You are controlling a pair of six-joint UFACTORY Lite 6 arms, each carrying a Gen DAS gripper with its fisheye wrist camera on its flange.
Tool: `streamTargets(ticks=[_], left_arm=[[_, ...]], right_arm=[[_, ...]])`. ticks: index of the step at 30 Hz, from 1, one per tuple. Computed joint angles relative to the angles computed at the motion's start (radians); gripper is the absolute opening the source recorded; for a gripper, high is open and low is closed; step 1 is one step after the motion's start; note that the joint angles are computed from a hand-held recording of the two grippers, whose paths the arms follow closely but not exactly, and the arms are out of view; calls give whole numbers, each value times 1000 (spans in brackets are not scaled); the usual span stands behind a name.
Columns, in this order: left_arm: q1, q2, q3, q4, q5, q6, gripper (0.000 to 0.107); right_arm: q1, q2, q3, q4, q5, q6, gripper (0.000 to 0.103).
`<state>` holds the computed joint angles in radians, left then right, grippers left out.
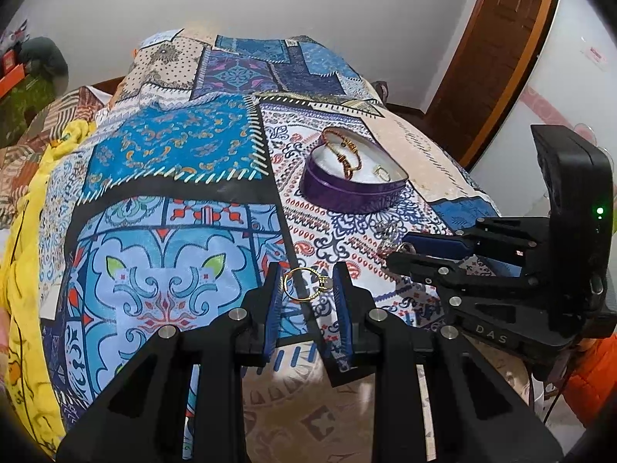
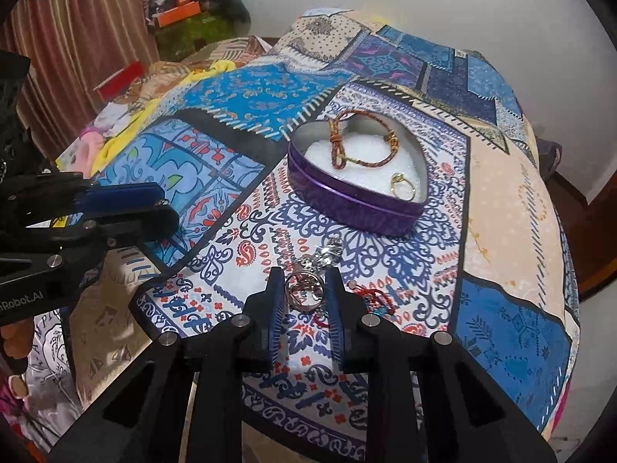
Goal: Organize jewelry
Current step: 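Carry the gold ring with the left tool over the tin while the right tool carries the silver ring, then open the left tool to drop the gold ring into the tin while the right tool releases its ring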
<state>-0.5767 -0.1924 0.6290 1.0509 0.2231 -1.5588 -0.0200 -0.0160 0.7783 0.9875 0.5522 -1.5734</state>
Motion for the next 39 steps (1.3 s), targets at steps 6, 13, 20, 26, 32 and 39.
streamTargets(ticks=[6,13,20,26,32,39], left_arm=[[-15,26,60,-12,23,31,25],[-25,99,176,-12,43,72,25],[-17,184,290,9,46,100,25],[11,255,364,-1,25,136,25],[48,323,421,-32,-5,189,25],[90,389,465,-82,-47,254,25]], right_arm=[[-70,-39,25,33,86,-11,19],[-129,-61,83,83,157,-17,19],[-151,-18,137,128,172,-35,19],[-152,50,189,162,163,-41,19],[-148,116,244,179,162,-39,19],[-122,178,294,189,139,-39,19]])
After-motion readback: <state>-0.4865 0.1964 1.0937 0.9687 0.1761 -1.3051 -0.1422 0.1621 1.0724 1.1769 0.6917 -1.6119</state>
